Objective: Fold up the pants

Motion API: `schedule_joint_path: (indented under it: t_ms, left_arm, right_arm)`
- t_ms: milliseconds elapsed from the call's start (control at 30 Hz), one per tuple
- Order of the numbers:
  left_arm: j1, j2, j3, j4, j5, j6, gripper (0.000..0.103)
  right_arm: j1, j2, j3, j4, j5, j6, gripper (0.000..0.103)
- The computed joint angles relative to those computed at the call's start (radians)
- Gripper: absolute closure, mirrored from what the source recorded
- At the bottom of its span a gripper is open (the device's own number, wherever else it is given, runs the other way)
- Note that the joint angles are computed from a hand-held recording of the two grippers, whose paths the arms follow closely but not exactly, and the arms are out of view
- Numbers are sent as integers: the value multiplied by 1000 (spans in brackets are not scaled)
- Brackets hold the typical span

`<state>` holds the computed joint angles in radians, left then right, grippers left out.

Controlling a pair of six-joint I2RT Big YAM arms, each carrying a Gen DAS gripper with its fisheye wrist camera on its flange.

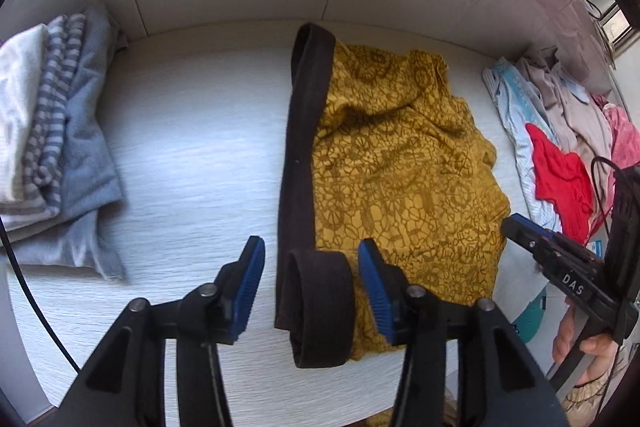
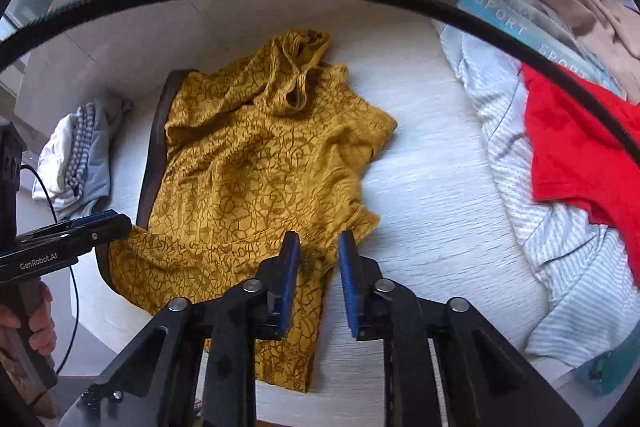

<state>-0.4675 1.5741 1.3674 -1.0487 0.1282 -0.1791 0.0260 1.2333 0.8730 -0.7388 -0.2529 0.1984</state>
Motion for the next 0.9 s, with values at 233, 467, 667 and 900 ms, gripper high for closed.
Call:
schedule_joint_path:
  t_ms: [233, 467, 667, 900]
  left_arm:
    - [4, -81, -42, 18, -10, 15, 47]
    - [-20, -128, -73, 55, -53, 12, 47]
    - [-60, -106, -56, 54, -96, -103, 47]
    - [-162, -37, -29, 63, -174, -383, 47]
  right_arm:
    - [27, -89, -32, -23, 16, -70, 79]
    - [36, -84, -25, -25, 48, -111, 79]
    - [-57, 49, 68, 8, -14, -220, 75]
    - [-107, 284, 255, -32, -86, -454, 75]
